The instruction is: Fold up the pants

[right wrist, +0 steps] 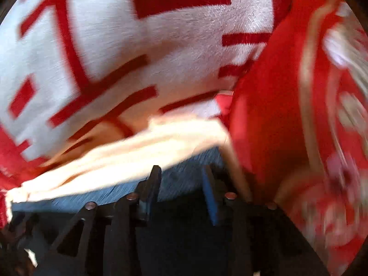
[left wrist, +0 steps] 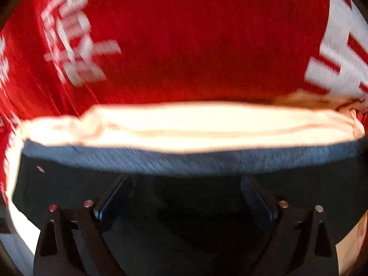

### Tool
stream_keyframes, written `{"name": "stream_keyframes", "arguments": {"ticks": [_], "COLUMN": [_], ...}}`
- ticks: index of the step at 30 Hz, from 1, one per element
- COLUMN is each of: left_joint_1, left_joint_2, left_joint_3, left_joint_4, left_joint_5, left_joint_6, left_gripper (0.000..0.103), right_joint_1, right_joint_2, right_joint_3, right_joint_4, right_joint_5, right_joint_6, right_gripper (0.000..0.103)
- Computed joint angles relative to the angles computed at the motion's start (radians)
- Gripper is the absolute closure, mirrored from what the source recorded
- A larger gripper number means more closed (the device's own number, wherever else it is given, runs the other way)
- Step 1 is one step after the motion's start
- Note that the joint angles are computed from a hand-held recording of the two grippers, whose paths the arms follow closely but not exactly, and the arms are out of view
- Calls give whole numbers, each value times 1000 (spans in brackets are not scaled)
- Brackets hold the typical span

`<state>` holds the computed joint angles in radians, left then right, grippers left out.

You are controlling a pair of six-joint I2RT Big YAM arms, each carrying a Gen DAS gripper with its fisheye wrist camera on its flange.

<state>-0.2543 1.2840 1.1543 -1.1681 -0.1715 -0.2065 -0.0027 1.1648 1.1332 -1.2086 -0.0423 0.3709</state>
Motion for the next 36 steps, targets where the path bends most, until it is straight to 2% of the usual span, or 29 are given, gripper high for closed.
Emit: {"name": "stream_keyframes", "arguments": {"ticks": [3, 5, 6, 7, 8, 10, 13, 16, 19, 21, 23, 26, 27, 29, 32, 34, 36], "left_joint_1": [33, 47, 66, 91, 119, 154, 208, 295, 426, 494, 566, 694, 740, 788, 855, 875, 883], "left_joint_2": [29, 48, 42, 23, 13, -4, -60, -121, -182, -178, -157, -139, -124, -94, -24, 25, 40], "left_joint_3": [11, -14, -37, -55, -58, -65, -100, -126, -155, -149, -130, -105, -87, -56, 9, 38, 10], "left_joint_4": [-15, -24, -14, 7, -5, -40, -73, -94, -108, -103, -87, -45, -34, -17, 2, 5, 51], "left_joint_5": [-8, -56, -57, -13, 16, 6, -30, -11, 35, 52, 56, 74, 89, 110, 161, 181, 153], "left_joint_6": [15, 39, 52, 55, 54, 91, 187, 287, 407, 479, 563, 713, 752, 763, 786, 815, 857], "left_gripper": [6, 6, 4, 4, 4, 4, 4, 4, 4, 4, 4, 4, 4, 4, 4, 4, 4], "right_joint_1": [51, 82, 82, 84, 93, 115, 160, 284, 457, 587, 735, 851, 862, 905, 940, 964, 978], "right_joint_2": [-71, -85, -93, -120, -135, -148, -187, -224, -241, -212, -133, 27, 63, 170, 291, 323, 316], "right_joint_3": [-43, -84, -97, -110, -111, -105, -106, -104, -119, -109, -67, 42, 78, 155, 275, 289, 261], "right_joint_4": [-38, -81, -86, -79, -89, -138, -168, -176, -125, -68, 15, 88, 92, 133, 103, 121, 152], "right_joint_5": [1, 51, 48, 48, 60, 66, 5, -58, -125, -134, -131, -131, -137, -139, -97, -96, -122], "right_joint_6": [-13, -41, -39, -31, -22, 10, 98, 228, 407, 522, 631, 658, 646, 620, 596, 671, 740], "right_gripper": [46, 46, 46, 46, 46, 46, 45, 45, 45, 45, 45, 45, 45, 45, 46, 46, 45]}}
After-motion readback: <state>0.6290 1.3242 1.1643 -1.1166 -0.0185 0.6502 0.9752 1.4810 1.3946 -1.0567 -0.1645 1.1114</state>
